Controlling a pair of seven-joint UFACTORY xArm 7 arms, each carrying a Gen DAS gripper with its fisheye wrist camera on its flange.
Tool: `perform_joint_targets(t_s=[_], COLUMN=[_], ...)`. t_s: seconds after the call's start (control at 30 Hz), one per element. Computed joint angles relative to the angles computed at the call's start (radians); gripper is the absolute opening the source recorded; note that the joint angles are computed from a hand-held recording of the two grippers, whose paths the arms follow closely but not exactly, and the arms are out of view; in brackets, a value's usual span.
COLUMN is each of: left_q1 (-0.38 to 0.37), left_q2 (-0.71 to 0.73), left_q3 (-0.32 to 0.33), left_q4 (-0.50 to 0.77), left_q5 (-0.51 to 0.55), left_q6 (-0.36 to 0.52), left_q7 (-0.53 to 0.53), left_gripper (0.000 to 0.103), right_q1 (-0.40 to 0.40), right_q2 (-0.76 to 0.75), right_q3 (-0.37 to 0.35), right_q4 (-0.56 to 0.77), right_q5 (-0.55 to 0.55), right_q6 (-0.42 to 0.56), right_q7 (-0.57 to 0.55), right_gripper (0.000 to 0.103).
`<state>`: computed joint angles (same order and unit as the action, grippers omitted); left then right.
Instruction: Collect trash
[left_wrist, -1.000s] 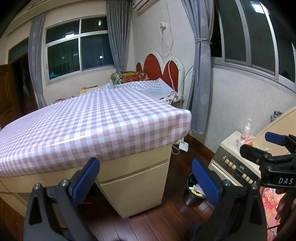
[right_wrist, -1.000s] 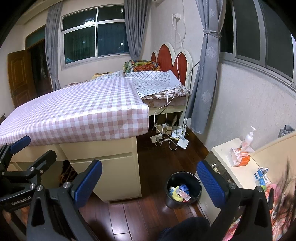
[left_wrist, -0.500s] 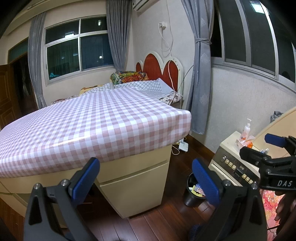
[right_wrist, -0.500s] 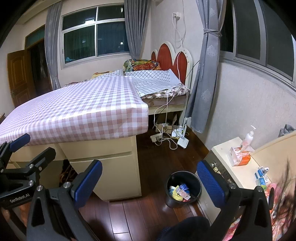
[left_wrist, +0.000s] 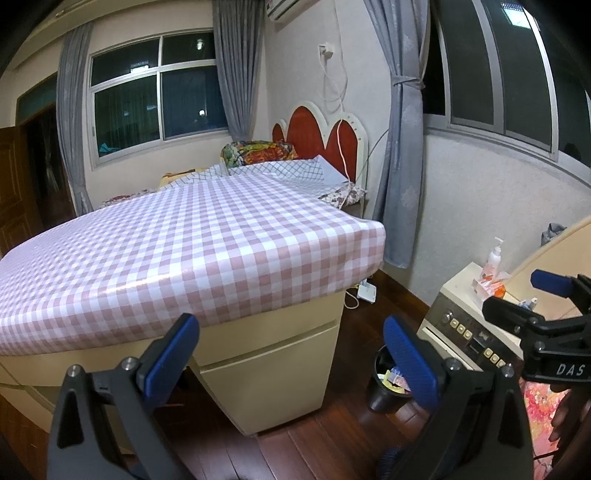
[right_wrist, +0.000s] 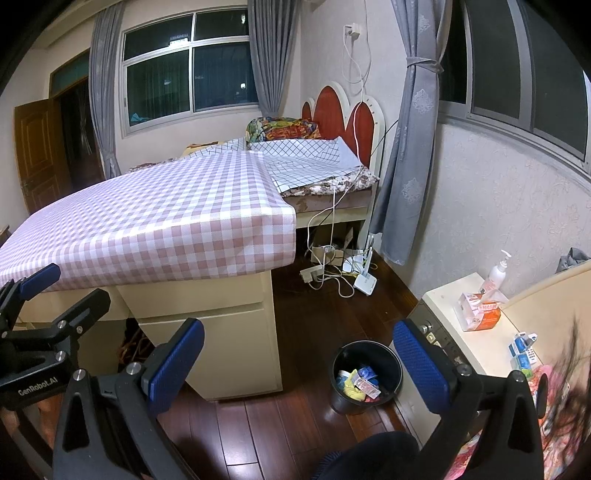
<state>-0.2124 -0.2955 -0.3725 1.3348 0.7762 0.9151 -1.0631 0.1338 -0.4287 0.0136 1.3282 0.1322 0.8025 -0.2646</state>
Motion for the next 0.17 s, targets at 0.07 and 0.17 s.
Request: perform_joint_targets(t_s=[0.07,0.17], left_q1=[0.001,0.003], left_q2=[-0.009,-0.010], left_q3=[0.008,0.010], left_q4=[-0.011,-0.012], left_q5=[-0.003,-0.017], left_q6=[-0.014,-0.025], left_q7=[0.004,0.015], left_gripper=[0.101,0.101], right_q1=[0.001,0.000], right_q2=[0.002,0.002], right_q3=[0.000,0.000], right_q4=[0.003,0.004], right_q5=[0.002,0.002], right_q6=[0.002,0.002], right_q7=[0.000,0.000], right_gripper=[0.103,0.103])
